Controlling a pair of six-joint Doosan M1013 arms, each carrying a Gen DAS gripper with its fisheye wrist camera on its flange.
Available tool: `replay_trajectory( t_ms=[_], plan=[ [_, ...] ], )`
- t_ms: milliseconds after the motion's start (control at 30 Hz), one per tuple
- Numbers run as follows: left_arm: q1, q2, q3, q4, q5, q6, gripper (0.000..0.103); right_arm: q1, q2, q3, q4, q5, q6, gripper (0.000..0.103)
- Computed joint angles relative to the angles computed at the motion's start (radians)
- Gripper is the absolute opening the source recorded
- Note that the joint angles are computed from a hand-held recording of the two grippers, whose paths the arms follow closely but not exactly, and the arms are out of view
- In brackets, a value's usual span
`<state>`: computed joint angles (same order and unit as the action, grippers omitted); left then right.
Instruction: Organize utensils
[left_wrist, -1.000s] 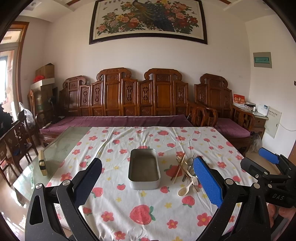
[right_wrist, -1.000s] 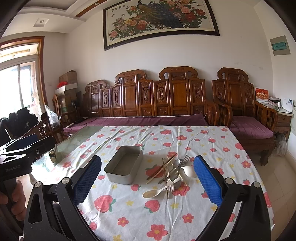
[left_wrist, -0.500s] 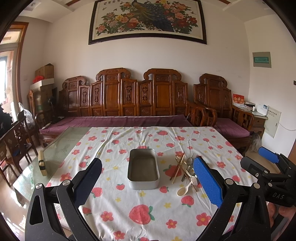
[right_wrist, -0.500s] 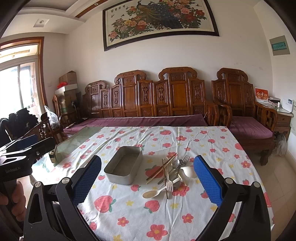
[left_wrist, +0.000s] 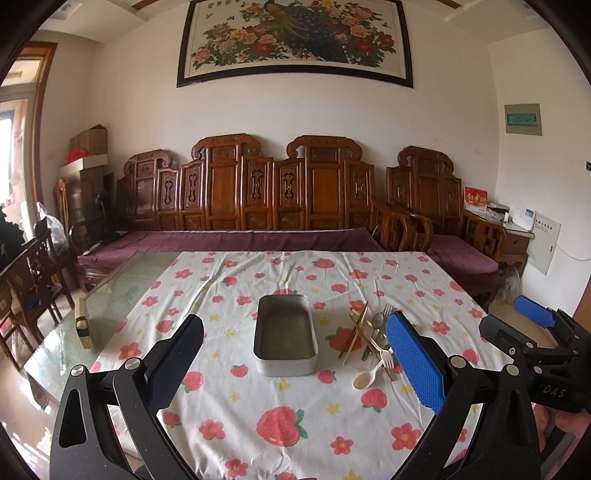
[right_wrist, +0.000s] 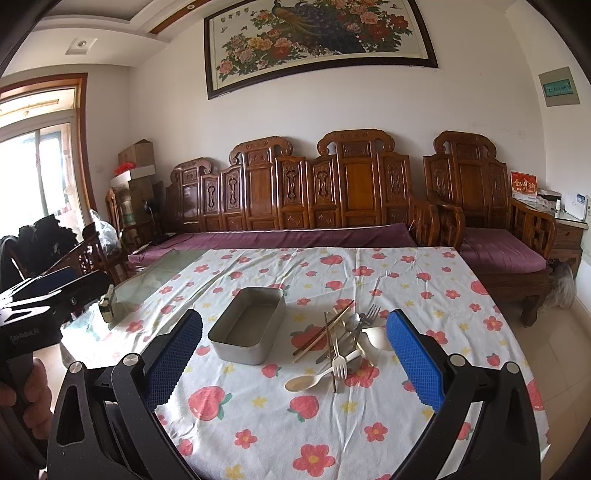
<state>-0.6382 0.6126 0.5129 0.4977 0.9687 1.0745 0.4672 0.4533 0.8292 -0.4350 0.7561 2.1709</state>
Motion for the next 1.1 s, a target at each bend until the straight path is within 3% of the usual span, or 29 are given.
replay_trajectory(
  t_ms=[333, 500, 800, 1100],
  plan=[
    [0.022, 0.049, -0.063, -0.076, 0.074, 0.054, 0.096, -0.016, 0.001, 0.03, 0.013, -0.001, -0.006, 0.1],
    [0.035, 0.073, -0.082, -0.133, 0.097, 0.081, 0.096, -0.04, 0.011, 0.039, 0.075, 0.002, -0.076, 0.087],
    [0.056, 0.126, -0.125, -0.253, 0.146, 0.16, 0.096, -0.089, 0.069, 0.003, 0.189, 0.082, -0.182, 0.07],
    [0.07, 0.192, -0.206, -0.354, 0.226, 0.239, 0.096, -0.125, 0.201, -0.15, 0.356, 0.231, -0.324, 0.051]
  ],
)
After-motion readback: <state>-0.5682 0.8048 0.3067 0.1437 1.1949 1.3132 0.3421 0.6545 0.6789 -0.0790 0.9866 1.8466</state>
